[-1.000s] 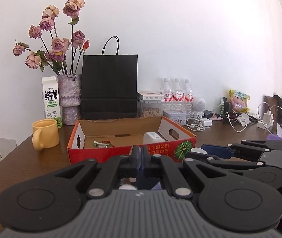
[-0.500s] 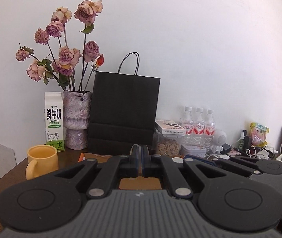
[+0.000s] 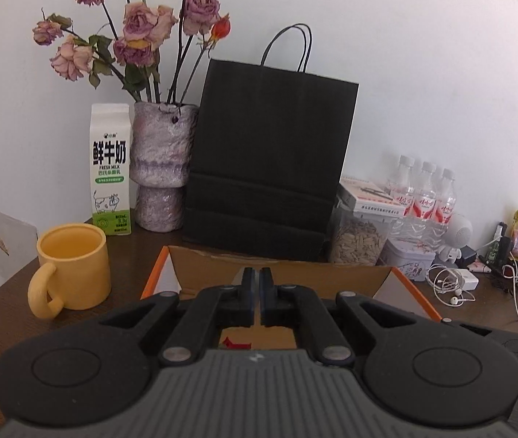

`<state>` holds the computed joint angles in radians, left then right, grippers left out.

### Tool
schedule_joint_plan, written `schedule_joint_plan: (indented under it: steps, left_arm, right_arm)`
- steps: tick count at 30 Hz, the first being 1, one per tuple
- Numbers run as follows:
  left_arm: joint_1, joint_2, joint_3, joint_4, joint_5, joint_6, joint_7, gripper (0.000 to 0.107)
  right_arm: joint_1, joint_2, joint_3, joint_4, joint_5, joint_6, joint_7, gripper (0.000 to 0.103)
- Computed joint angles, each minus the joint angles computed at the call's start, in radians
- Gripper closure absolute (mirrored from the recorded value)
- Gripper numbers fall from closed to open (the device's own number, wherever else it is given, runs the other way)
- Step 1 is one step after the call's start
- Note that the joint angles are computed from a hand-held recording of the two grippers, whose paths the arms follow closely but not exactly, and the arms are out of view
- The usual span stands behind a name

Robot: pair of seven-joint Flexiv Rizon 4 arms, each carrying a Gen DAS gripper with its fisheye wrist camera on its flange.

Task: Organize objects
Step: 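Carry the white cap into the box with the right gripper and release it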

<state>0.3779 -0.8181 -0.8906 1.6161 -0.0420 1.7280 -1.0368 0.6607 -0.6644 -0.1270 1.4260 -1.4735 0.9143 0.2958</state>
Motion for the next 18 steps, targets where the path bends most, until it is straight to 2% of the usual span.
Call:
schedule_joint_plan:
  steps: [5, 6, 7, 8, 9, 10, 11, 13, 18]
  left_arm:
    - [-0.013, 0.011, 0.025, -0.003, -0.031, -0.051, 0.017, 0.103]
    - [-0.015, 0.018, 0.029, 0.0, -0.041, -0.063, 0.022, 0.1]
    - [-0.022, 0.028, 0.042, 0.003, -0.052, -0.067, 0.026, 0.085]
    - [-0.024, 0.031, 0.044, 0.008, -0.061, -0.066, 0.031, 0.072]
    - [-0.025, 0.031, 0.043, 0.011, -0.07, -0.058, 0.034, 0.028]
    - [-0.029, 0.034, 0.048, 0.015, -0.076, -0.043, 0.032, 0.004]
    - [-0.04, 0.037, 0.061, 0.019, -0.075, -0.012, 0.025, 0.004]
    - [-0.048, 0.048, 0.078, 0.019, -0.071, -0.008, 0.009, 0.004]
    - [-0.032, 0.049, 0.062, 0.023, -0.06, -0.014, -0.007, 0.004]
  right_arm:
    - [-0.006, -0.008, 0.006, 0.008, 0.049, -0.003, -0.017, 0.075]
    - [-0.004, -0.008, 0.007, 0.011, 0.057, -0.006, -0.021, 0.075]
    - [-0.002, -0.009, 0.007, 0.01, 0.067, -0.011, -0.031, 0.07]
    - [0.001, -0.01, 0.009, 0.008, 0.084, -0.025, -0.044, 0.049]
    - [0.009, -0.011, 0.006, 0.007, 0.094, -0.045, -0.048, 0.033]
    - [0.02, -0.009, 0.0, 0.01, 0.092, -0.07, -0.043, 0.005]
    - [0.026, -0.007, -0.004, 0.012, 0.088, -0.085, -0.038, 0.0]
    - [0.024, -0.001, 0.002, 0.018, 0.094, -0.093, -0.037, 0.0]
    - [0.019, 0.01, 0.008, 0.03, 0.092, -0.097, -0.021, 0.0]
